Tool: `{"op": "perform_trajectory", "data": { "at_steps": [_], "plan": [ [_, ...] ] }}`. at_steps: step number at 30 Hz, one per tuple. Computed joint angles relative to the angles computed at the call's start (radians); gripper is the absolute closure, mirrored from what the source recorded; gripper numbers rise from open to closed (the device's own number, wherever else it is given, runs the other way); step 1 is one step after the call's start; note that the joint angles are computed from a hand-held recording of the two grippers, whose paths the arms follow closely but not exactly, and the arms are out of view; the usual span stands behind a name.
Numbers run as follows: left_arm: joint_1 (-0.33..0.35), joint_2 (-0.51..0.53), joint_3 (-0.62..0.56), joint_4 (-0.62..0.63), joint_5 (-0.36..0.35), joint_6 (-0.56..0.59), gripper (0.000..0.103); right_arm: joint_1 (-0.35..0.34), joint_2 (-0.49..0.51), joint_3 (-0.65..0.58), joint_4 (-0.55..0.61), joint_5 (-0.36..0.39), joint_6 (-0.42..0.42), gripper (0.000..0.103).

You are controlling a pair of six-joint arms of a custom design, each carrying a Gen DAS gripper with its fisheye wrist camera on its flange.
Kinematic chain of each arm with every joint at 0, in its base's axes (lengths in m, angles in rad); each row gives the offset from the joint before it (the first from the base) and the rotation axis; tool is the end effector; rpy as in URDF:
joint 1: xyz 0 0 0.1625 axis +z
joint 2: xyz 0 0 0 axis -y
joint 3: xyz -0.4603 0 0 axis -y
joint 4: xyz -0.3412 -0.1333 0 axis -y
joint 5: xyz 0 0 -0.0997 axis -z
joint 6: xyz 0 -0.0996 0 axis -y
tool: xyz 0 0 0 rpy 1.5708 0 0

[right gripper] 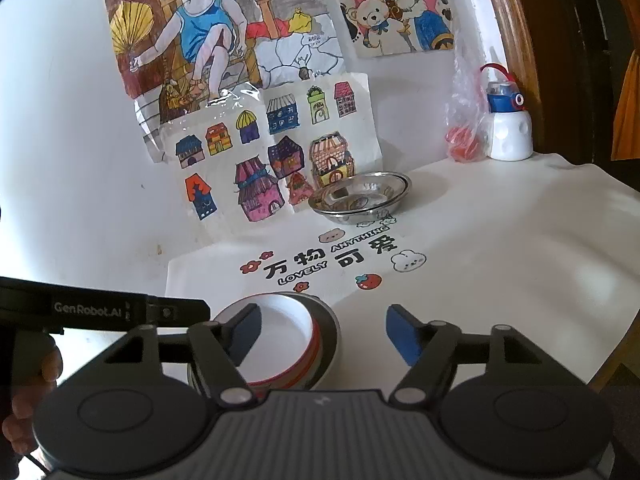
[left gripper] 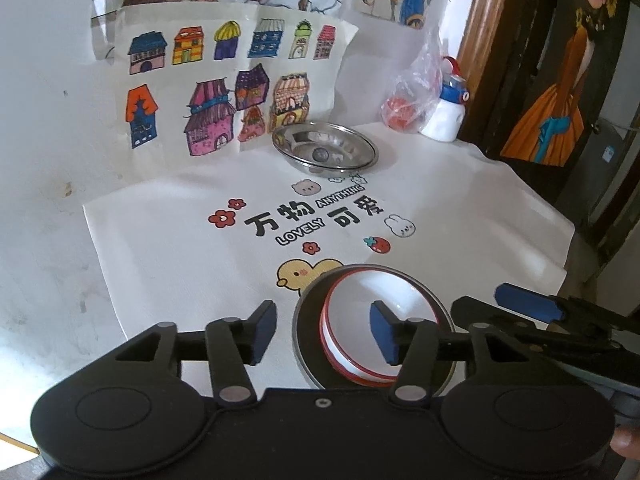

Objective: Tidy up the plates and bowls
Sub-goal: 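Open both grippers and pull back from the nested bowls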

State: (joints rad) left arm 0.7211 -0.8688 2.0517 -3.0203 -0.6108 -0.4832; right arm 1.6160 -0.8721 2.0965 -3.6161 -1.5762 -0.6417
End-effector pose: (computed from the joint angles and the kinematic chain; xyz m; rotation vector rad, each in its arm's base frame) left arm -0.2618 -0.5163 0.1693 0.2668 2.3396 -1.0036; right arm 0.1576 -0.5462 0.1991 0.8995 -2.5245 1.1126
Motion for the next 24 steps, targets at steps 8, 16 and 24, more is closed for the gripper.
{"op": "perform_trajectory", "data": {
  "at_steps": [8,16,24],
  "plan": [
    [-0.008,0.004,0.034,-0.082,0.045,-0.022,0.025,-0.006,0.001,0.01,-0.033,0.019,0.011,0.009],
    [-0.015,0.016,0.065,-0.182,0.089,-0.017,0.01,-0.016,-0.003,0.02,-0.056,0.041,0.026,0.001],
    [-0.024,0.026,0.101,-0.287,0.12,0.002,0.003,-0.024,-0.005,0.032,-0.076,0.06,0.027,0.0]
  ]
}}
